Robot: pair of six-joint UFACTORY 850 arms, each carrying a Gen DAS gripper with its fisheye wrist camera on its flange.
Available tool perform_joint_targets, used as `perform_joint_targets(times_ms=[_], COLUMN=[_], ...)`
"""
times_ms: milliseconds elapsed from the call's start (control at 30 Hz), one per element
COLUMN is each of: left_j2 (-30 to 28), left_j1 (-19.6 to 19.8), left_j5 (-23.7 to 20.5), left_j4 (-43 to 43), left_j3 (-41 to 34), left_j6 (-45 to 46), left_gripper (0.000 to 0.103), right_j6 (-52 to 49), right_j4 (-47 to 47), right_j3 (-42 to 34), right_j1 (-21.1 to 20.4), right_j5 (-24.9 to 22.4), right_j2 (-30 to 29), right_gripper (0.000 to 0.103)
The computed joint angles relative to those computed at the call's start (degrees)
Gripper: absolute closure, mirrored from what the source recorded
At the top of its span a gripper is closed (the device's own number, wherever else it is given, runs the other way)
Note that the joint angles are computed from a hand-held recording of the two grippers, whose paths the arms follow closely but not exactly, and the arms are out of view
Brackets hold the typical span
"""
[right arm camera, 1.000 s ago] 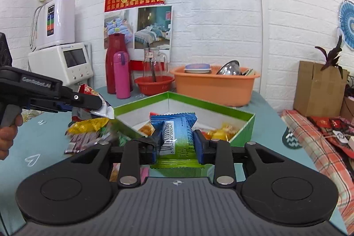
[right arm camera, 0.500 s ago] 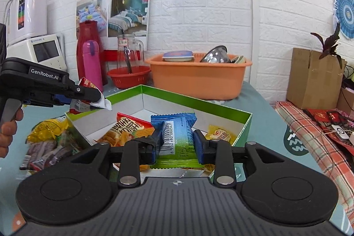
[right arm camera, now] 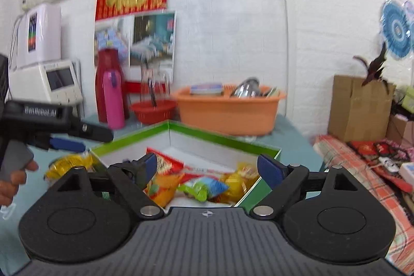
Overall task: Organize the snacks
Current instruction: 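Move the left gripper to the clear wrapped chocolate packet and close on it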
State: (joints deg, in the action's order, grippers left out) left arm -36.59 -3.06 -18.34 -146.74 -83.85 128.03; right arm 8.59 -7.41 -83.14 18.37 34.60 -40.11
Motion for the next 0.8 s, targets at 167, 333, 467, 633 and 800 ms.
perform_joint_targets(times_ms=[167, 333, 467, 633, 800], left_j2=[4.5, 6.0, 4.0, 1.6, 1.9], left_j1=[-1.1, -2.9, -4.3, -5.5, -5.4], left_j5=[-3.4, -6.8, -7.5, -6.8, -6.4], left_j4=[4.3, 12.6, 23.3, 29.0, 27.8], left_j3=[6.0, 8.8, 6.6, 3.9, 4.8], left_j6=[-2.0, -7.0, -16.0, -21.7, -22.3], left_gripper=[0.0, 0.0, 0.0, 0.0, 0.0], right_j6=[-1.4, -2.0, -0.4, 0.8, 1.7], right_j4=[4.4, 6.6, 7.9, 9.2, 5.9], right_j3=[8.8, 13.7, 15.5, 15.1, 12.3], right_j1=[-0.7, -1.4, -1.9, -2.3, -2.4], right_j5=[7.5, 9.1, 6.8, 0.9, -1.5], right_j2=[6.0, 8.5, 8.4, 6.9, 4.6], right_gripper=[0.0, 0.0, 0.0, 0.0, 0.0])
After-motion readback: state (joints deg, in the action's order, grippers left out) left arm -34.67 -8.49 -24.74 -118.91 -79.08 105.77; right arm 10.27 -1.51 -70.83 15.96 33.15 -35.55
